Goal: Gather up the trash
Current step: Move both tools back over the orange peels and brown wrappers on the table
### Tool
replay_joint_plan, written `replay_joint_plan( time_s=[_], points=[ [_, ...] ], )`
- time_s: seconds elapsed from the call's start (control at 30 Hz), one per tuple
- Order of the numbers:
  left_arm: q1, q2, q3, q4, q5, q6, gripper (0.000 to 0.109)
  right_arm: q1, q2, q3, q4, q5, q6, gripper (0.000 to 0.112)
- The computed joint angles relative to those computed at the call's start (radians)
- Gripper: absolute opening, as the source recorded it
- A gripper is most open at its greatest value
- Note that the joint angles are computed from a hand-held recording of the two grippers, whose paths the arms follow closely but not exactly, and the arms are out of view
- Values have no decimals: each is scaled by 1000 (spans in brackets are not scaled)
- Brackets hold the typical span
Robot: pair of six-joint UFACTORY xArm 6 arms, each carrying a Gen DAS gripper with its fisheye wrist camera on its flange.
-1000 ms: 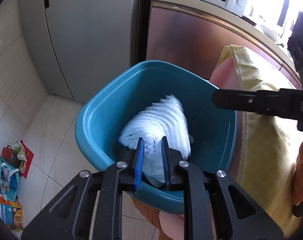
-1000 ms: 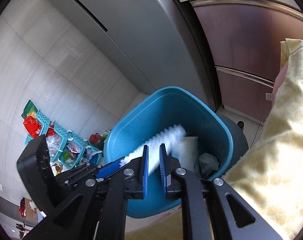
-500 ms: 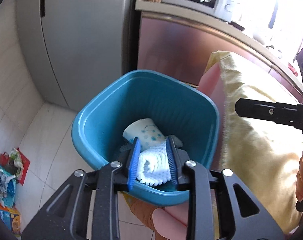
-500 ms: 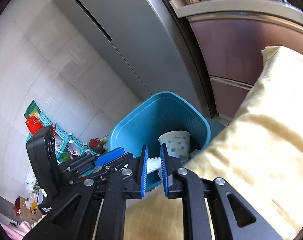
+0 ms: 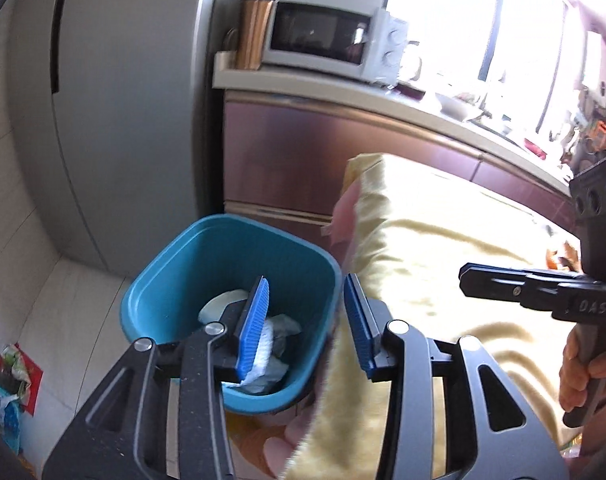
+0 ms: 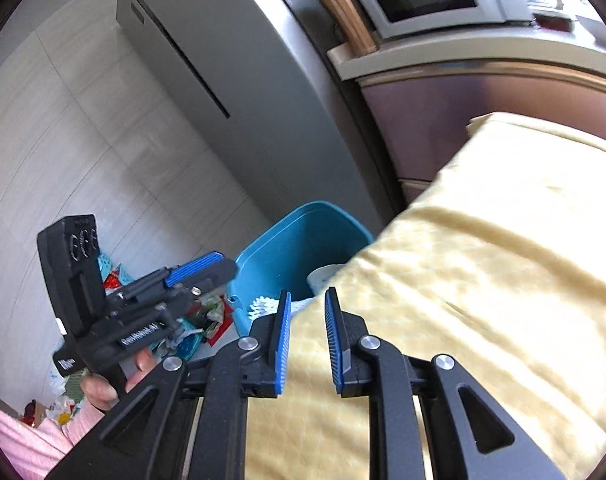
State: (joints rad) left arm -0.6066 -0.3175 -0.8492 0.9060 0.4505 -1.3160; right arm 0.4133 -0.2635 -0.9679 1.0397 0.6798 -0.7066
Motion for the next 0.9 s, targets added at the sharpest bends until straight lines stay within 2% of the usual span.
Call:
replay_joint_plan(
  time_s=[0.13, 0.33, 0.53, 0.6, 0.7, 0.9],
  points=[
    [-40, 21, -34, 41, -37, -6, 48, -38, -101, 94, 8, -33, -19, 24],
    [-106, 140, -126, -29, -132, 93, 50, -127, -263, 236, -31, -66, 16, 24],
    [-182, 316, -275, -208, -198, 306, 50, -276, -427, 369, -109, -77, 99, 29],
    [-210, 380, -336, -278, -210, 390, 53, -339, -477, 409, -126, -70, 122, 31],
    [-254, 467, -429, -396, -206, 527, 55, -438, -554, 470, -165, -67, 169, 34],
    [-322, 666, -683, -649, -132, 803, 58, -639, -631, 552, -206, -46, 196, 50]
  ],
)
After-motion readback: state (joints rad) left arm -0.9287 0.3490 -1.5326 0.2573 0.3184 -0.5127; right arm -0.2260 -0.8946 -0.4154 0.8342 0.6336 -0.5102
